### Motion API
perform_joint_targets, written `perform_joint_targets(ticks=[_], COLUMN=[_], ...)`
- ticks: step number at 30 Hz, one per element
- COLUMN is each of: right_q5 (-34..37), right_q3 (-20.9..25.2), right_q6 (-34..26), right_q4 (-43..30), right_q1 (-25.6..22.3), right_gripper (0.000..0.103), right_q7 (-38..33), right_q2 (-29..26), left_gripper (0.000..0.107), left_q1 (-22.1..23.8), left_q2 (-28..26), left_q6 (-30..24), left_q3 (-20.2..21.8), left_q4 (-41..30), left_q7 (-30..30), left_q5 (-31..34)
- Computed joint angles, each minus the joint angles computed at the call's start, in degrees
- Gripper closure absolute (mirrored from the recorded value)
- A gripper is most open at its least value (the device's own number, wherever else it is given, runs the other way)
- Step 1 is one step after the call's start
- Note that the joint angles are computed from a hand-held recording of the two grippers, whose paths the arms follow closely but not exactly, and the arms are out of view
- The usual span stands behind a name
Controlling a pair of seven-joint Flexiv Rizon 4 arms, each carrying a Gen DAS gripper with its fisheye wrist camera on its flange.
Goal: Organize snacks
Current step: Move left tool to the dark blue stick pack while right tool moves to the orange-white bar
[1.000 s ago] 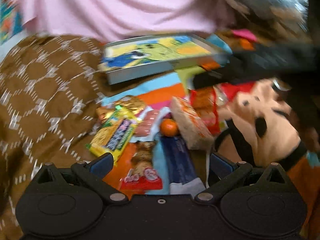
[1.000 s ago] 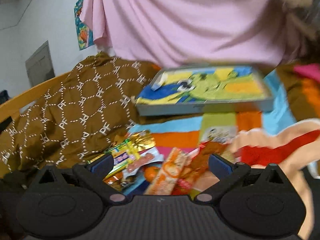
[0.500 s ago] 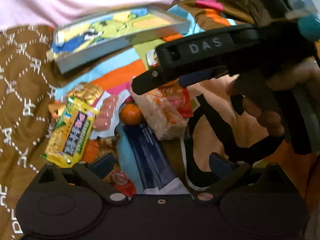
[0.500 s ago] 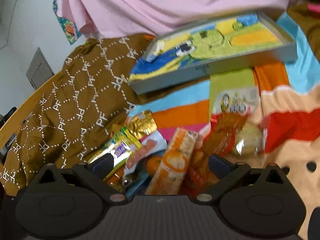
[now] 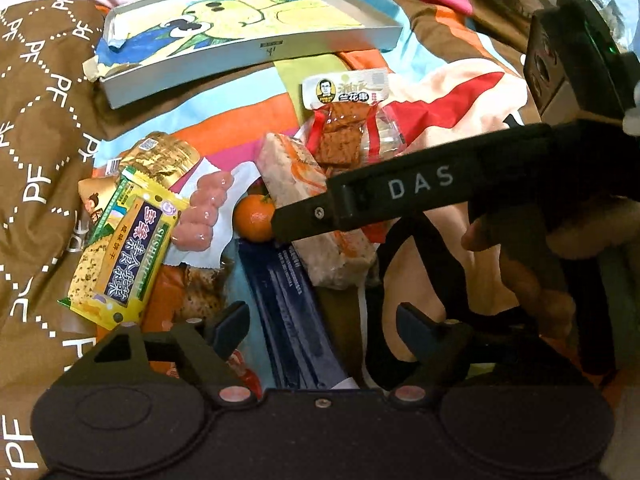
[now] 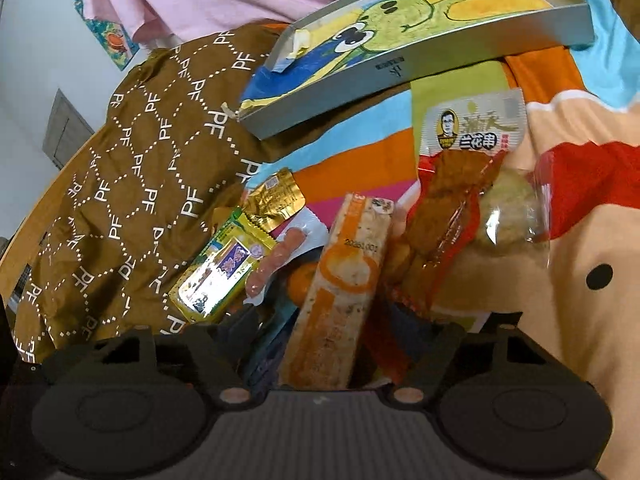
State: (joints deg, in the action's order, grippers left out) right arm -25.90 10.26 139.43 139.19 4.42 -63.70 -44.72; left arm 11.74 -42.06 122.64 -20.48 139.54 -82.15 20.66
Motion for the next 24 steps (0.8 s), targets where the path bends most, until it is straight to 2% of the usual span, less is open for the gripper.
perform_joint_targets(ticks=[1, 3, 4, 5, 10, 11, 12, 14, 16, 20, 24], right_q5=[-0.2, -1.1, -1.3, -1.9, -3.8, -3.7, -3.9, -4.3, -4.6, -5.7, -8.9], right_q3=[0.1, 0.4, 0.5, 0.7, 0.9, 0.8, 0.7, 0.7, 0.7, 0.7, 1.4], right_q6=[-0.5, -1.0, -1.2, -1.5, -1.2, -1.3, -1.5, -1.7, -1.8, -2.5, -4.0], right_q4=[-0.1, -0.4, -0.5, -0.6, -0.4, -0.3, -0.2, -0.1, 0.0, -0.1, -0.8], right_q1=[-0.2, -1.1, -1.3, -1.9, -3.2, -3.1, -3.1, -3.5, -3.7, -4.3, -6.3], right_gripper=[0.038, 0.045, 0.053, 0.057, 0.06, 0.06, 0.061, 0.062, 0.062, 0.062, 0.06], right_q7=[0.6, 1.8, 2.3, 3.0, 4.6, 4.7, 4.8, 5.2, 5.6, 6.2, 8.5], right_q2=[-0.1, -0.4, -0.5, -0.6, -0.7, -0.5, -0.3, -0.1, 0.0, 0.2, -0.4], left_gripper=[0.03, 0.036, 0.037, 0.039, 0.055, 0.061, 0.063, 0.063, 0.063, 0.063, 0.064], left_q1=[0.5, 1.1, 0.5, -0.4, -3.2, -3.5, -2.8, -0.7, -0.5, -3.3, -4.4], left_q2=[0.1, 0.6, 1.0, 1.6, 3.6, 4.0, 4.1, 3.6, 3.5, 3.9, 5.0], left_q6=[-1.0, -2.8, -3.3, -3.9, -6.3, -7.5, -8.8, -9.6, -9.9, -10.2, -14.1], left_q3=[-0.6, -1.5, -1.2, -0.6, 1.1, 1.2, 0.4, -1.6, -2.0, 0.3, 0.8], left_q4=[-0.4, -0.5, -0.5, -0.6, -0.4, -0.5, -0.6, -0.5, -0.7, -1.4, -2.3], left_q7=[-0.1, -0.3, -0.4, -0.5, -2.1, -2.9, -3.8, -5.7, -7.0, -6.8, -5.9], left_q5=[-0.1, -0.4, -1.2, -2.2, -6.6, -7.9, -8.6, -9.3, -10.0, -10.8, -12.3])
